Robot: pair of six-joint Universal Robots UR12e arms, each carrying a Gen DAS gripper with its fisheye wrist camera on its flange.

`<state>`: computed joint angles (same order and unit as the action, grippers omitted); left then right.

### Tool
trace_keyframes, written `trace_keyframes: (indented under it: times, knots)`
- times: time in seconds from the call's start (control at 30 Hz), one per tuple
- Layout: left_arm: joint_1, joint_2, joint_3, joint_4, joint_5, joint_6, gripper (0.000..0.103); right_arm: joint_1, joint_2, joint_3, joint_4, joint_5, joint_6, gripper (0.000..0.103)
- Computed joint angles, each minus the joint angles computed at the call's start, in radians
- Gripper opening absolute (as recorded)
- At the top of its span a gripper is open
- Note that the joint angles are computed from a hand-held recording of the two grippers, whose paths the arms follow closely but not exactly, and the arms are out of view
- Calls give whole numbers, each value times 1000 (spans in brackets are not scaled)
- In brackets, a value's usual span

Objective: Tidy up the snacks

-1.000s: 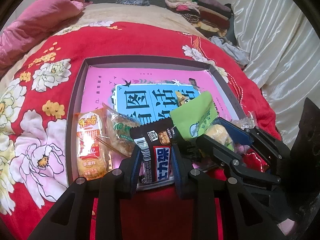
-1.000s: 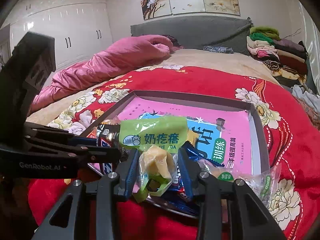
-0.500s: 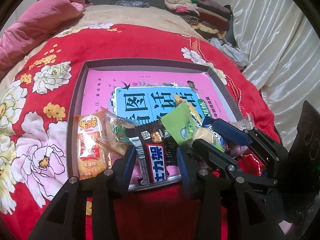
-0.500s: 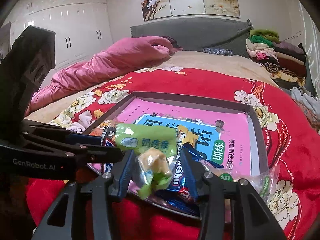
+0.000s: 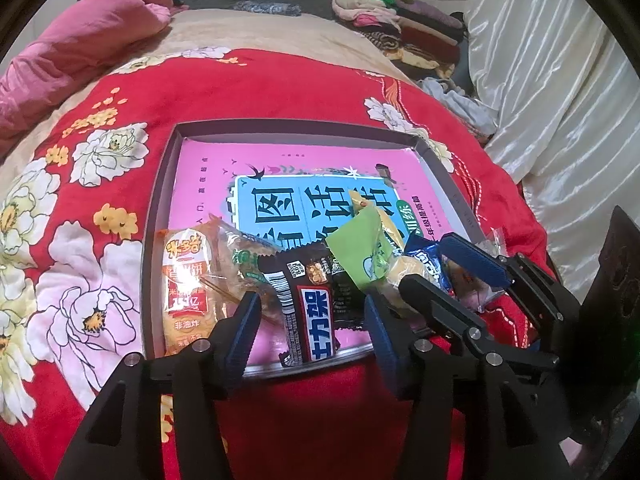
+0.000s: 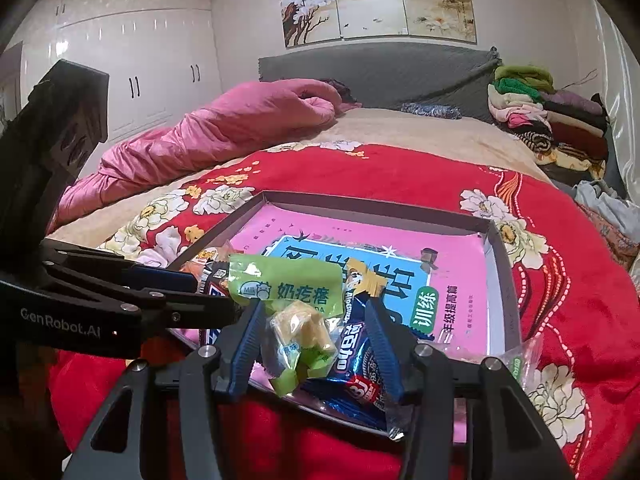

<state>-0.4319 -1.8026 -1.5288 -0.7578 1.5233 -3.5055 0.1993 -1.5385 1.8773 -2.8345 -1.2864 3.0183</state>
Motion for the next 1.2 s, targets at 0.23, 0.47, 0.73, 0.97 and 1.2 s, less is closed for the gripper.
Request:
trace_keyframes:
  times: [0.23,0.47,0.73,0.97,1.2]
  knots:
    - [-1,6,-1,-1,4,11,65,4,-6,2,-6,-11,-23,57]
    - [-3,10,-1,1,14,11,75,4,-16,12,-47,-31,-18,69]
    - [-5,16,-2,5,30,3,78,-1,-21,17,-73,-54,5,75]
    - [-7,32,-14,17,53,-11,79,-7,-36,26,-83,-68,30,79]
    - [-15,55,-35,3,64,10,79,8,-60,35,-73,-138,47,85]
